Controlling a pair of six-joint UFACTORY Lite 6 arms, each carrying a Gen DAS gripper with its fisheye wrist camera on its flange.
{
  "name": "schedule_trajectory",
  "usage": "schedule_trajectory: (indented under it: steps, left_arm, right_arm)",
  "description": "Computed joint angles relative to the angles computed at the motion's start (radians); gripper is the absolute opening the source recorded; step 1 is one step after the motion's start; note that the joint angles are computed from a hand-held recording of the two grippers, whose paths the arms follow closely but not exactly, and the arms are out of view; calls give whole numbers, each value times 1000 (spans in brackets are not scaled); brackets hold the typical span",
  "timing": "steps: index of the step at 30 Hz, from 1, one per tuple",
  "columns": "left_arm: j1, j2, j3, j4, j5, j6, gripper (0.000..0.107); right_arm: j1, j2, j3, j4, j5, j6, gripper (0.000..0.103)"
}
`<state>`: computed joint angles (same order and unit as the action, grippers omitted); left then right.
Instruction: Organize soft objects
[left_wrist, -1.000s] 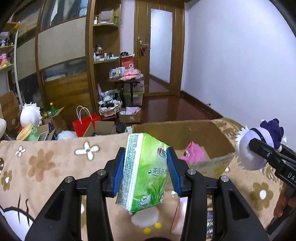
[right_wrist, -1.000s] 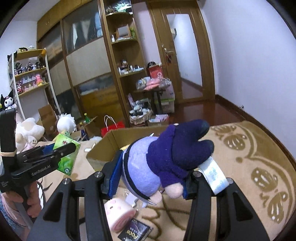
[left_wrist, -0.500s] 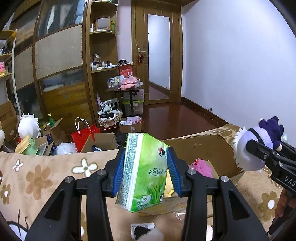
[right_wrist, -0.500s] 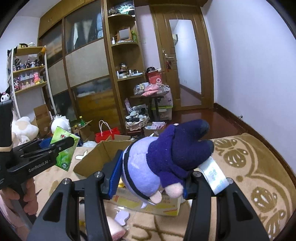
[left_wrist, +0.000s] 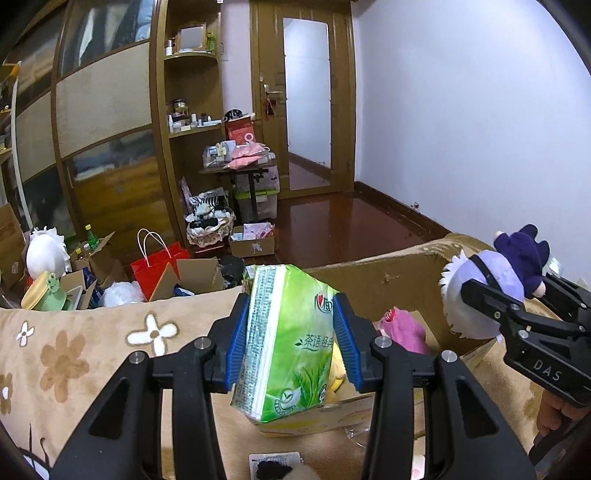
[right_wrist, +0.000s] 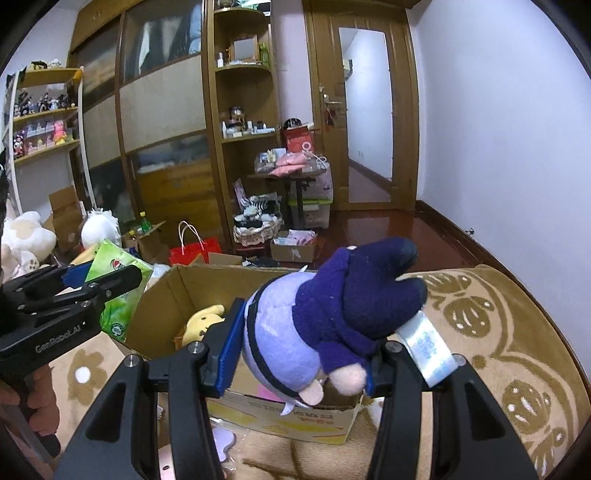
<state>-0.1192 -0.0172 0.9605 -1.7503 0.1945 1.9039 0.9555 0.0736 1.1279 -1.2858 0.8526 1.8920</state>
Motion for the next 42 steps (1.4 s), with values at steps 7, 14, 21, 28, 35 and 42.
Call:
schedule_trajectory:
  steps: [7,14,21,28,35,42]
  left_arm:
    - [-4,15,1,28,-4,-18,43]
    - [0,33,17,75,19,-72,43]
    - [-15,18,1,36,52,-16,43]
    - [-43,47,8,46,7,-19,48]
    - [-15,103,63,285,33,-283,64]
    - [1,80,49,355,27,-358,79]
  right_arm:
    - [-25,32,21,15,-29,-5,55]
    - [-47,52,22,-7,-98,6,55]
    - [-53,71,26,-51,-128,48,57]
    - [-94,67,-17,-63,-207,107,58]
    - [-118,38,-66,-114,-257,197,77]
    - [-101,-14,-102,-93,-240,205,87]
